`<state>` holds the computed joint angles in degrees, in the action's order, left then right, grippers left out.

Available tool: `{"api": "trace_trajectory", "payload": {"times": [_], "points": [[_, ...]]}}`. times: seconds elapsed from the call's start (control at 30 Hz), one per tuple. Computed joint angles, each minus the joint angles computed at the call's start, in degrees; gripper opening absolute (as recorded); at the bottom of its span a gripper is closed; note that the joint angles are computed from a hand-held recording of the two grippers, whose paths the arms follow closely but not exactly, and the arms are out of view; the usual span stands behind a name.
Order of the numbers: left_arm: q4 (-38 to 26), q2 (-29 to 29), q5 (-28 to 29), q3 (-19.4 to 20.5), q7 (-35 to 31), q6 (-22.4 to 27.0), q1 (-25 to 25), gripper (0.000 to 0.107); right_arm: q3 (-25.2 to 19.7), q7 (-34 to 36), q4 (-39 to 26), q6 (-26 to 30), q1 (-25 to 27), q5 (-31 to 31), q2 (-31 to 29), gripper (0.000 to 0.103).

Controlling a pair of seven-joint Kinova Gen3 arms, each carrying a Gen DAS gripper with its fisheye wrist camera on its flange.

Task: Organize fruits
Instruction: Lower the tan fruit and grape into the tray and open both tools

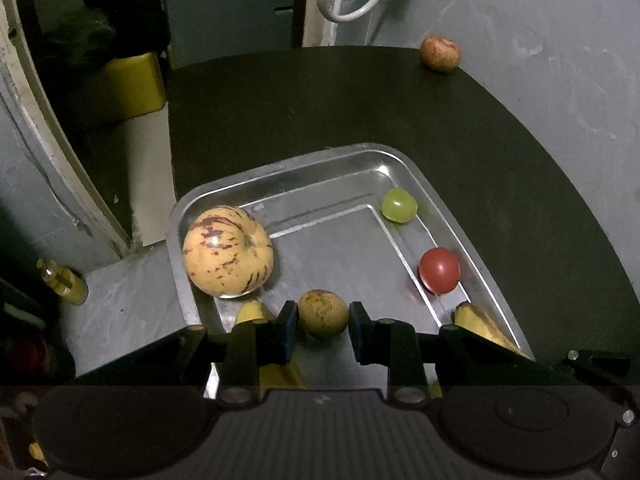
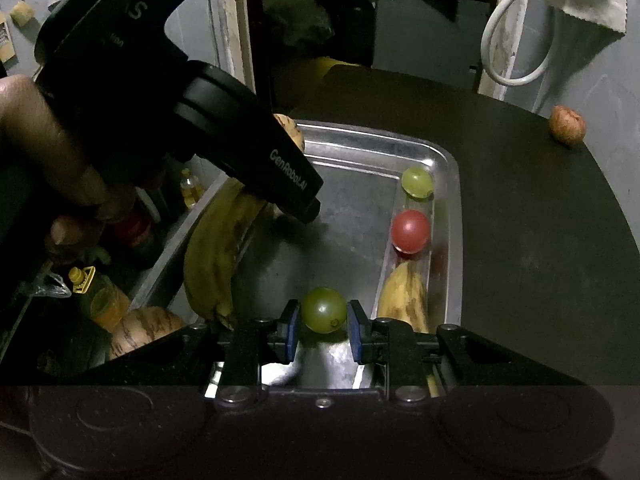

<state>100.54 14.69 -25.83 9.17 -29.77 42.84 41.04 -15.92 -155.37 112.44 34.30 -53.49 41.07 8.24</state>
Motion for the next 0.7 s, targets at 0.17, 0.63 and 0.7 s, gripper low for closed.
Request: {"api": "trace_trajectory", "payload": {"times": [0.17,0.63,0.7], "points": [[-0.39,0.59,0.49,0.11,-0.54,0.32,0.03,0.030,0.03,0.59,-0.11,0.02,0.29,-1.19,0.23,0.027],[-0.90,1.06,0.96,-0.20,-0.97,0.82,0.38,0.031,0.30,0.63,0.11,-0.33,0.47,-2.35,0.05,0.029],[-0.89,1.04,1.05,-0.19,-1.04,0.77,0.33,0.031,0.26,0.65,0.18,-0.37,0.54,-2.48,0.04,0.029]]}}
